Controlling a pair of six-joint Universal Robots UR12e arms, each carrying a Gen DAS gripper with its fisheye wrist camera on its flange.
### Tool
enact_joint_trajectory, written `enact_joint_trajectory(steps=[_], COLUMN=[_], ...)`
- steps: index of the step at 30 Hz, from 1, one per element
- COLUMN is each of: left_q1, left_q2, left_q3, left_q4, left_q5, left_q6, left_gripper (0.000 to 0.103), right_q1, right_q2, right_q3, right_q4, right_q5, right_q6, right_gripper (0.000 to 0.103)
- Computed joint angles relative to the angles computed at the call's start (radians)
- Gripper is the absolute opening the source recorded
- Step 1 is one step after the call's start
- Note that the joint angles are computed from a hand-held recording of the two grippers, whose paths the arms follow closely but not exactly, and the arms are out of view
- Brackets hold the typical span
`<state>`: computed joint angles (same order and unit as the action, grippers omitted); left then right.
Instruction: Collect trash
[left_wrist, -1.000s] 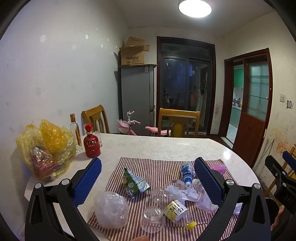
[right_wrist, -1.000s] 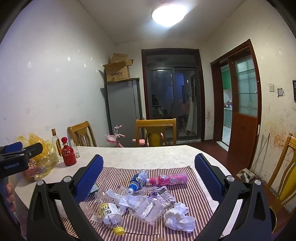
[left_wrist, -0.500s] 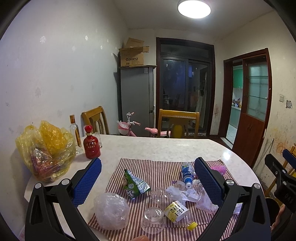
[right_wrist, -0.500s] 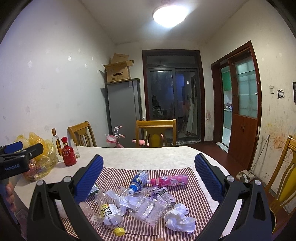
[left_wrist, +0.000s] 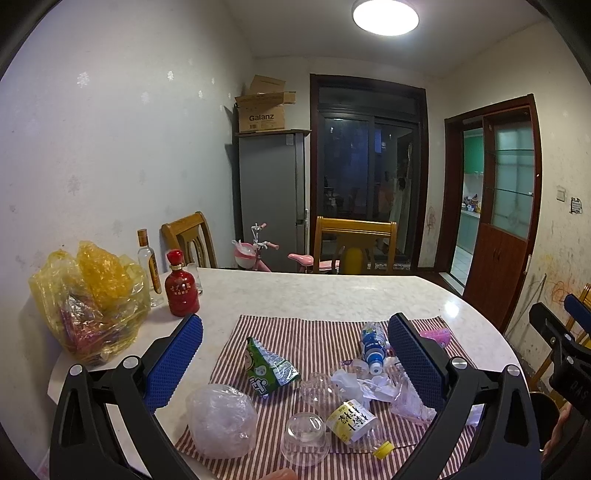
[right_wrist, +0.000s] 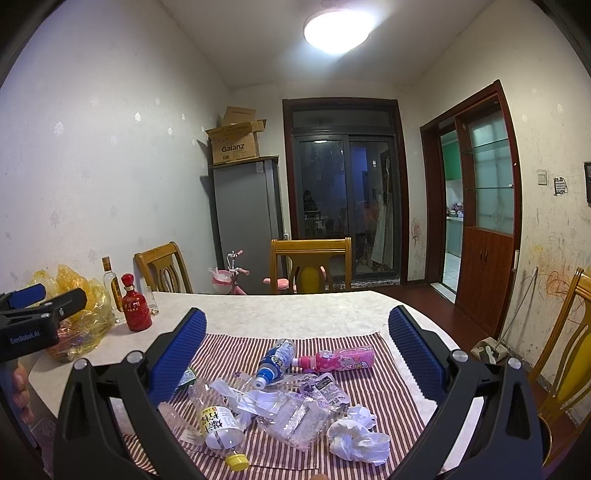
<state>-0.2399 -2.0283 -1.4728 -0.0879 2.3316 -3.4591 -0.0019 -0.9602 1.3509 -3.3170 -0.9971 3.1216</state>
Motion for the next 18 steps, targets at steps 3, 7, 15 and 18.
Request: enact_joint_trajectory(steps=[3, 7, 15, 18], left_q1=[0.000, 0.000, 0.002, 0.004], left_q2=[0.000, 0.000, 0.001, 0.003], left_q3=[0.000, 0.000, -0.005, -0.008], left_q4=[-0.001, 0.001, 0.002, -0.004], left_q5=[-0.001, -0.002, -0.005, -0.006], left_q6=[0.001, 0.002, 0.003, -0.002], left_gripper=[0.097, 0.097, 0.097, 0.097], right_q1=[0.000, 0.000, 0.001, 0.001], right_q2=[0.001, 0.001, 0.003, 0.002], right_q3=[-0.002, -0.002, -0.004, -0.005], right_q4=[0.002, -0.001, 0.001, 0.006], right_q5=[0.000, -0.001, -0.001, -0.001], right_q6=[-0.001, 0.001, 0.002, -0.003], right_gripper=[0.099, 0.099, 0.099, 0.099])
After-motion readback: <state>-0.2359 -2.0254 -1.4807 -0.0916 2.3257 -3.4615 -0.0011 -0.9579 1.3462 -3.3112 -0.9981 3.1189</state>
